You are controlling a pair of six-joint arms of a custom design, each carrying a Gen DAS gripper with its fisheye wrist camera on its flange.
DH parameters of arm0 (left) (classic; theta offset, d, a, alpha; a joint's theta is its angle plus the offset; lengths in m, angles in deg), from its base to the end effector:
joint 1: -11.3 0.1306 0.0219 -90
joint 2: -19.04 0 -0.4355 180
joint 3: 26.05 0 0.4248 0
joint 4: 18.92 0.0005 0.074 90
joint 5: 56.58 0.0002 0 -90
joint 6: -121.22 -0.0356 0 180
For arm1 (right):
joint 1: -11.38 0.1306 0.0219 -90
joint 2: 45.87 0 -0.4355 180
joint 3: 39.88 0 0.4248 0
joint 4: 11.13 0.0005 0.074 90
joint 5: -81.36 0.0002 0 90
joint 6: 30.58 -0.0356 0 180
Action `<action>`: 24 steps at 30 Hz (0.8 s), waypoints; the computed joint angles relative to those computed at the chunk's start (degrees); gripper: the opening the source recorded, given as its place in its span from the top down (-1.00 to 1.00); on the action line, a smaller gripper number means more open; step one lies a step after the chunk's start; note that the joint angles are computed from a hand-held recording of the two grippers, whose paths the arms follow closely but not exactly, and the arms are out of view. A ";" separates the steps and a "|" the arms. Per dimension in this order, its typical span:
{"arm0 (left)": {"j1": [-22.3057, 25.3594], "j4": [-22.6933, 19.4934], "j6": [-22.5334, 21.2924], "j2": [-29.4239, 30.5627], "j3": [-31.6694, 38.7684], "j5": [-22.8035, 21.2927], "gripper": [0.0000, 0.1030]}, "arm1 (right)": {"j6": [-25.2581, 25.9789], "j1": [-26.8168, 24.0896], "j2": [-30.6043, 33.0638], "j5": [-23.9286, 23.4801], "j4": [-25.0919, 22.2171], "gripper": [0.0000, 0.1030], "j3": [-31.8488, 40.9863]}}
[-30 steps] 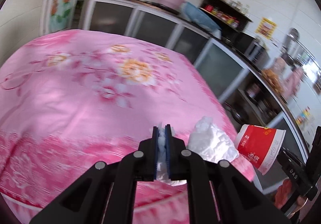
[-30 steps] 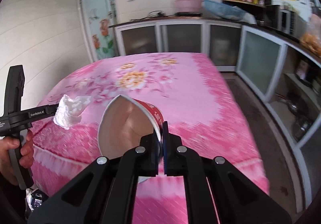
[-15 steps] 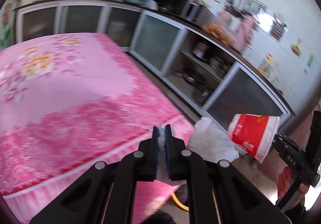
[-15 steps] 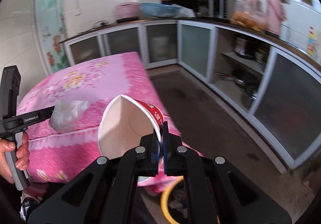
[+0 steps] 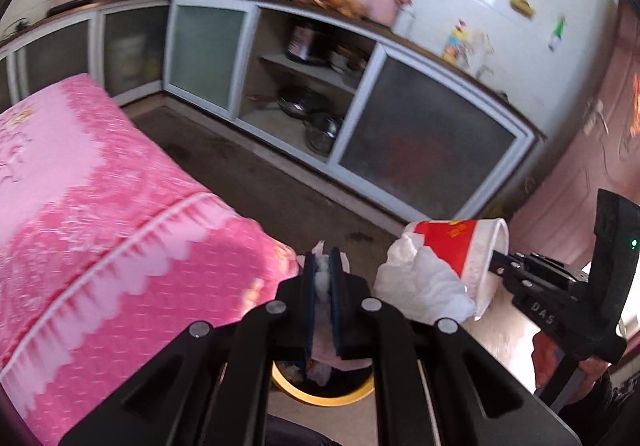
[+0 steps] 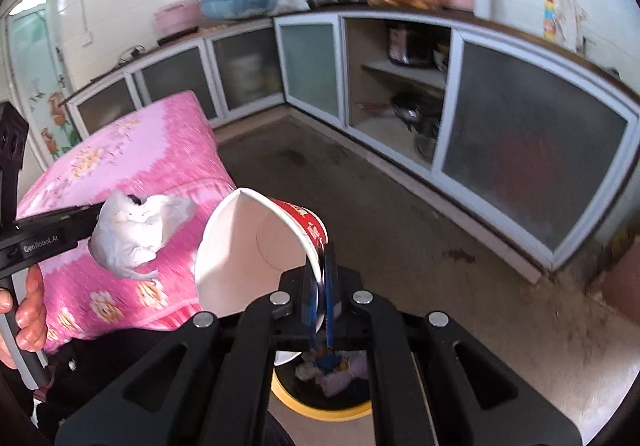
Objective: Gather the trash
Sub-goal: 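Open the left tool over the bin while the right tool releases the red paper cup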
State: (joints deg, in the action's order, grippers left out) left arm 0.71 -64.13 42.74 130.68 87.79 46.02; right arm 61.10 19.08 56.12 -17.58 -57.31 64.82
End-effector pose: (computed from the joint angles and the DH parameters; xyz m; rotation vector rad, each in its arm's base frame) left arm 0.6732 -0.1343 0.4774 0.0933 2.3400 -0.4484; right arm 0.6096 0.0875 0.5014 -0.2684 2.3142 0.2343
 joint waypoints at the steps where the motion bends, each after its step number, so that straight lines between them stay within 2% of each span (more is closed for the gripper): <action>1: -0.54 -0.83 -0.27 1.06 0.81 0.55 0.88 | -0.12 -0.18 0.01 0.22 -0.15 0.95 -0.53; 8: -2.83 -2.92 -1.76 5.77 3.27 0.40 0.88 | -1.82 -2.33 1.63 0.05 -0.99 0.95 -4.43; 24: -5.23 -9.18 -3.26 15.58 11.14 -4.51 0.87 | -4.96 -3.77 7.37 -0.53 -2.60 0.95 -7.58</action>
